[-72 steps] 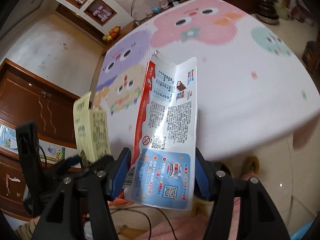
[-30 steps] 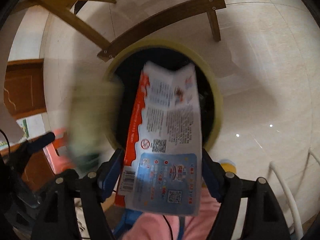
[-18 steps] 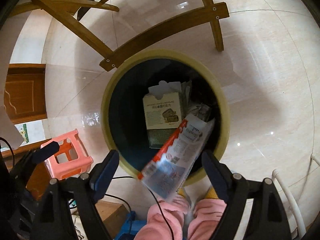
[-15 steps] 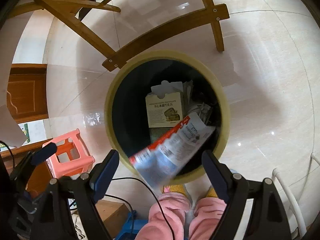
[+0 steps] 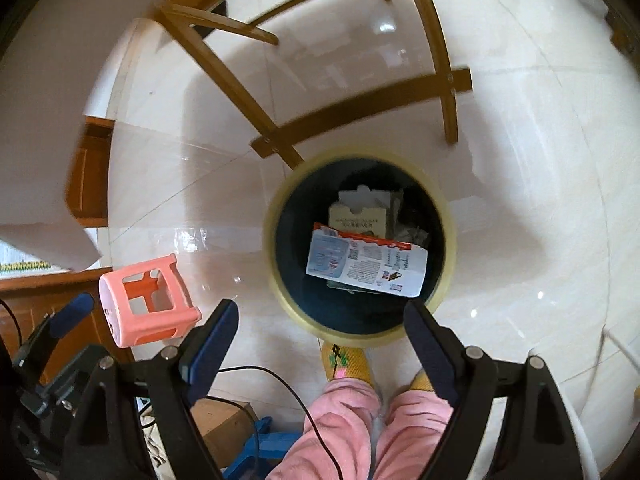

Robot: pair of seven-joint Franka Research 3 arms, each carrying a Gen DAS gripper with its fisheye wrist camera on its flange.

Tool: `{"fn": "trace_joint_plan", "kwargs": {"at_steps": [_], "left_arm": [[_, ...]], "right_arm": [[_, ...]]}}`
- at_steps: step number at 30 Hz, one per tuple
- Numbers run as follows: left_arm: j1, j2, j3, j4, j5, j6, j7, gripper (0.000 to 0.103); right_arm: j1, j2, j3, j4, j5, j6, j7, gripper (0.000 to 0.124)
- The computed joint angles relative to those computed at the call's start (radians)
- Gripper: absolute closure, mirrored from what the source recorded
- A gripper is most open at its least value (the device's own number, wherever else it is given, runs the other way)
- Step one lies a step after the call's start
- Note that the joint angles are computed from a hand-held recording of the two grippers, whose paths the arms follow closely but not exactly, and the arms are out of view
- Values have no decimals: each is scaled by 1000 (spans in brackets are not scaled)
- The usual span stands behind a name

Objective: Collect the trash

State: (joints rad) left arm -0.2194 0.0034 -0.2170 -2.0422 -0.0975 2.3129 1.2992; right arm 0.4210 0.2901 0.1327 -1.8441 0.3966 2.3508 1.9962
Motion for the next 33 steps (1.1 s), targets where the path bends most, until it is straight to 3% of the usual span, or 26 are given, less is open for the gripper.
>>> {"fn": "trace_joint_plan", "kwargs": {"at_steps": [5,10,20,33], "left_arm": [[-5,-50,-1,58,45,-45,-67,1],[-9,-72,-1,158,82,-152,-156,1],[-11,-94,-7,390,168,-334,-276,1],[-33,53,-18,853,281,-566,-299,1]], "right_arm": [[12,-67,-7,31,-61,-29,16,39],[14,-130,-12,73,-124,-89,49,39],[4,-208,-7,236,-180,-273,86,39],[19,-172,-14,565,-328,-399,183,39]]}}
